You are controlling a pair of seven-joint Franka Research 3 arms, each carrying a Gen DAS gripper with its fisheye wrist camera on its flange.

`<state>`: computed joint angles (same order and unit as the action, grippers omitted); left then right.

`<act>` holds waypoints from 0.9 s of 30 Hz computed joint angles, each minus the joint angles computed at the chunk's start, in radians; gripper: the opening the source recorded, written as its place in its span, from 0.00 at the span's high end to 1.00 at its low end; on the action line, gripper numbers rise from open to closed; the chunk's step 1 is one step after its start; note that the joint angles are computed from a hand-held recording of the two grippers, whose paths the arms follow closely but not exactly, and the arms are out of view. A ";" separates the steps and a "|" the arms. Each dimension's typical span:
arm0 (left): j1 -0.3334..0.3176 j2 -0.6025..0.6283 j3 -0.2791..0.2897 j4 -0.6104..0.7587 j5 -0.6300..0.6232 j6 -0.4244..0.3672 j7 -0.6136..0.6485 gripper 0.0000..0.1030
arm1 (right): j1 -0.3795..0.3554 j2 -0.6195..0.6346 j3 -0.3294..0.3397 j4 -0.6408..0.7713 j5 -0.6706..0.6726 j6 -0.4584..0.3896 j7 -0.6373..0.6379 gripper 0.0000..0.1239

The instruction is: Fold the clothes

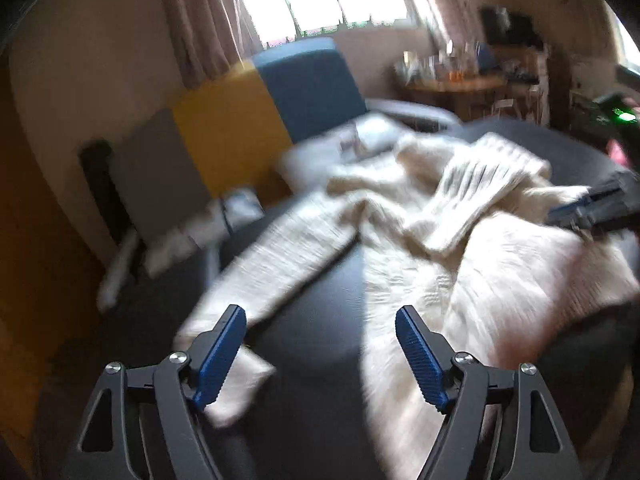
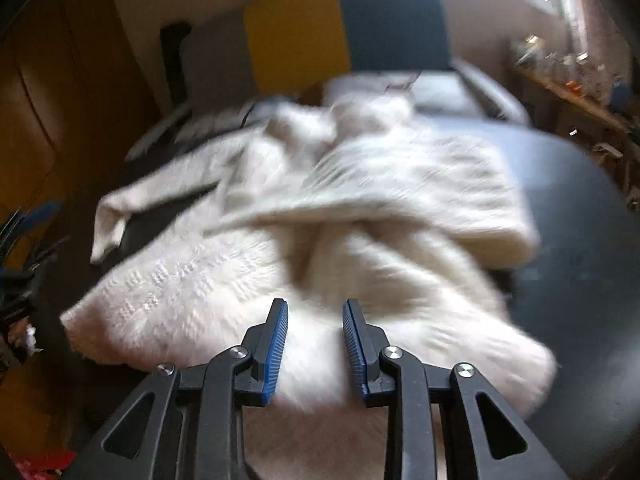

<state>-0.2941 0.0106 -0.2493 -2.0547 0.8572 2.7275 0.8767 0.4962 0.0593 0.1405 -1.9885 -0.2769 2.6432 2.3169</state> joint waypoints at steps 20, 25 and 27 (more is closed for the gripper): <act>-0.185 0.160 0.013 0.098 0.203 -0.338 -0.379 0.89 | 0.012 0.010 0.012 0.054 -0.210 -0.016 -0.112 0.74; -0.187 0.171 0.003 0.106 0.235 -0.339 -0.425 0.86 | 0.059 0.209 0.011 0.300 -0.078 -0.223 -0.397 0.71; -0.183 0.161 0.002 0.092 0.235 -0.325 -0.435 0.86 | 0.111 0.291 -0.021 0.397 -0.122 -0.304 -0.428 0.66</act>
